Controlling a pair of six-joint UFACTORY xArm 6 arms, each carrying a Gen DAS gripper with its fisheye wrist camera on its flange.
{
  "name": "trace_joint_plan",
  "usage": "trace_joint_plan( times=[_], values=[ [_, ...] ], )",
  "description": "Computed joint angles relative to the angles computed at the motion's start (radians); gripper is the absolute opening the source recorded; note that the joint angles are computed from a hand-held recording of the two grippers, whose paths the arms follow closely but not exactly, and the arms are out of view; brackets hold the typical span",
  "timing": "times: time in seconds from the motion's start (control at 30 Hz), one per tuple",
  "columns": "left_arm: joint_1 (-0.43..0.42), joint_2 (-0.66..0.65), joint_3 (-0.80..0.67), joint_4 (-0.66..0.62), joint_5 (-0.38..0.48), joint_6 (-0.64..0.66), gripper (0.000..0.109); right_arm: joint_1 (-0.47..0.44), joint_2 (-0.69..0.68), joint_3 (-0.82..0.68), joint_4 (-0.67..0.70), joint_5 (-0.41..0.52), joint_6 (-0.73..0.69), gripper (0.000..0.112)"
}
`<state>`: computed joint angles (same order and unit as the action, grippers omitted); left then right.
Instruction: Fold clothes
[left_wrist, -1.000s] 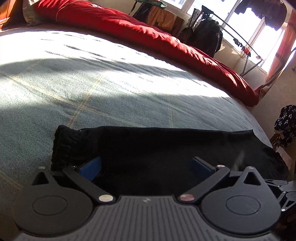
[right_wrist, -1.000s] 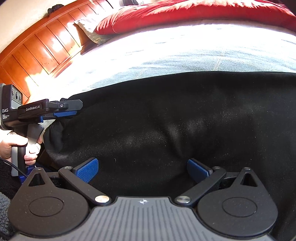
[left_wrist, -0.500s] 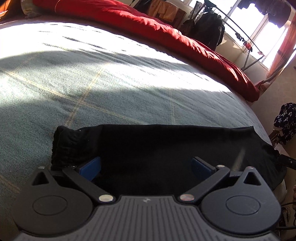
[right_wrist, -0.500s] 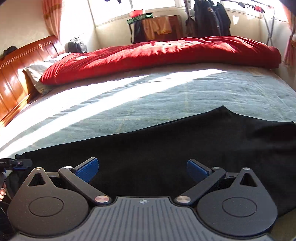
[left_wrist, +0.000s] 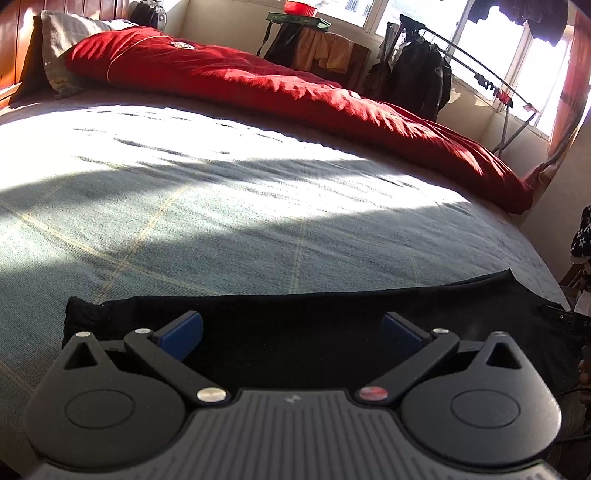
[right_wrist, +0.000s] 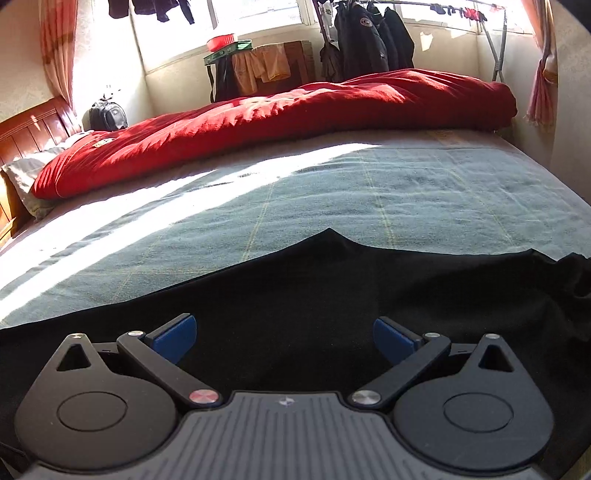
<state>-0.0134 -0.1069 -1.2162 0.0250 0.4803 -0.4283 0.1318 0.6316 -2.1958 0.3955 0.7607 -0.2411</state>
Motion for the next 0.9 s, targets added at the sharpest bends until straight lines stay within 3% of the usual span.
trace_joint_plan(
  times=[0.1,0.27,0.37,0.43,0.57,0.77,0.9],
  values=[
    [-0.041,0.04,-0.048,0.035,0.04,-0.041,0.102,-0.034,0.081,-0.114,0.001,0.132,0.013,0.103],
    [-0.089,0.139,-0.182,0.101,0.12,-0.074,0.102,-0.099,-0.032,0.048,0.141,0.139,-0.066,0.103],
    [-0.108,0.2,-0.257,0.064,0.122,-0.028,0.102,-0.124,-0.095,0.133,0.177,0.054,-0.081,0.103],
    [-0.119,0.237,-0.303,0.04,0.138,0.001,0.102,-0.136,-0.114,0.177,0.115,-0.006,-0.046,0.103],
    [-0.137,0.291,-0.374,-0.002,0.19,0.057,0.102,-0.171,-0.127,0.236,-0.045,-0.023,0.105,0.103],
    [-0.144,0.321,-0.427,0.021,0.227,0.033,0.102,-0.196,-0.172,0.314,0.022,-0.178,0.032,0.103],
    [-0.155,0.335,-0.449,0.044,0.246,0.003,0.102,-0.228,-0.112,0.253,-0.133,-0.153,0.168,0.103]
  ],
)
